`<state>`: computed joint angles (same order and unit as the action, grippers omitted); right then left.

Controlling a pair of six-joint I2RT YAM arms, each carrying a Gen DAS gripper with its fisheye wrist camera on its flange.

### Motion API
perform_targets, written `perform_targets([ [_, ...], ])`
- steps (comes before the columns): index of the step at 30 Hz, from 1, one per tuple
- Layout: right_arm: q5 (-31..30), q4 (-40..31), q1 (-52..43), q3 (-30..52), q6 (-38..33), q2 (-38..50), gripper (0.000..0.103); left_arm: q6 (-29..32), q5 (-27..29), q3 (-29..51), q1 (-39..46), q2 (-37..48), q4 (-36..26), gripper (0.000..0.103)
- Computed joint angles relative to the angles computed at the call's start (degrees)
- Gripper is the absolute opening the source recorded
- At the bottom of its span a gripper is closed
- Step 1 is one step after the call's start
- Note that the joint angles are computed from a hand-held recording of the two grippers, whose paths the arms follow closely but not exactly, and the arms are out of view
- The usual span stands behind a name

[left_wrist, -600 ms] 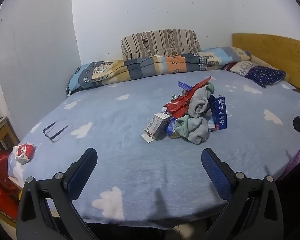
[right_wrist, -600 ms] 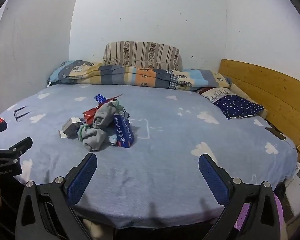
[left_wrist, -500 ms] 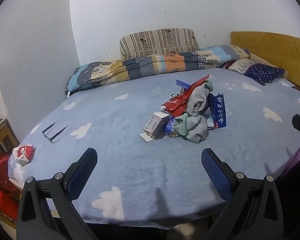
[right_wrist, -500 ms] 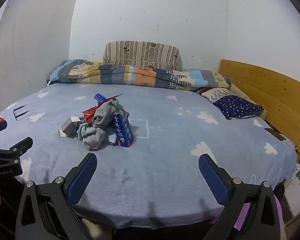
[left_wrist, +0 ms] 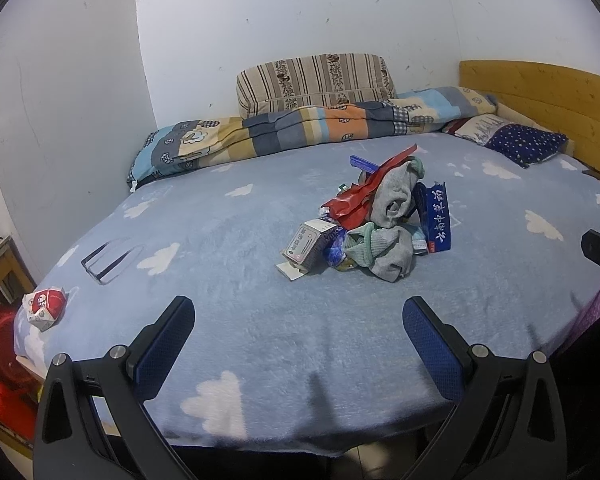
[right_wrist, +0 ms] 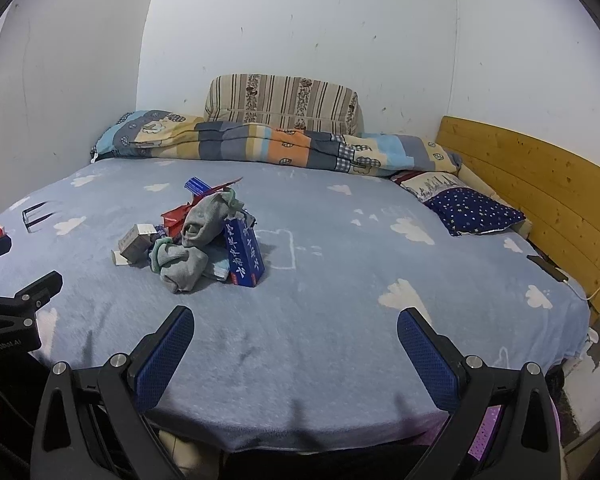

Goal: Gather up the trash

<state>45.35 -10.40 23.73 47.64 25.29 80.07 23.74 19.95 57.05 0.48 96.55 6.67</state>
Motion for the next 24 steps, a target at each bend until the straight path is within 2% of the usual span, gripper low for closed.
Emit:
perform_targets([
  [14, -2.2, -5.08, -0.81, 2.86, 1.99, 2.17, 0.102, 1.12, -0.83, 0.04, -0.17, -0.09, -0.76, 0.103],
  [24, -2.64, -3.84, -0.91, 2.18, 2.43, 1.93, 0.102, 0.74, -0.34, 0.73, -0.05, 0.88, -1.39, 0.103],
])
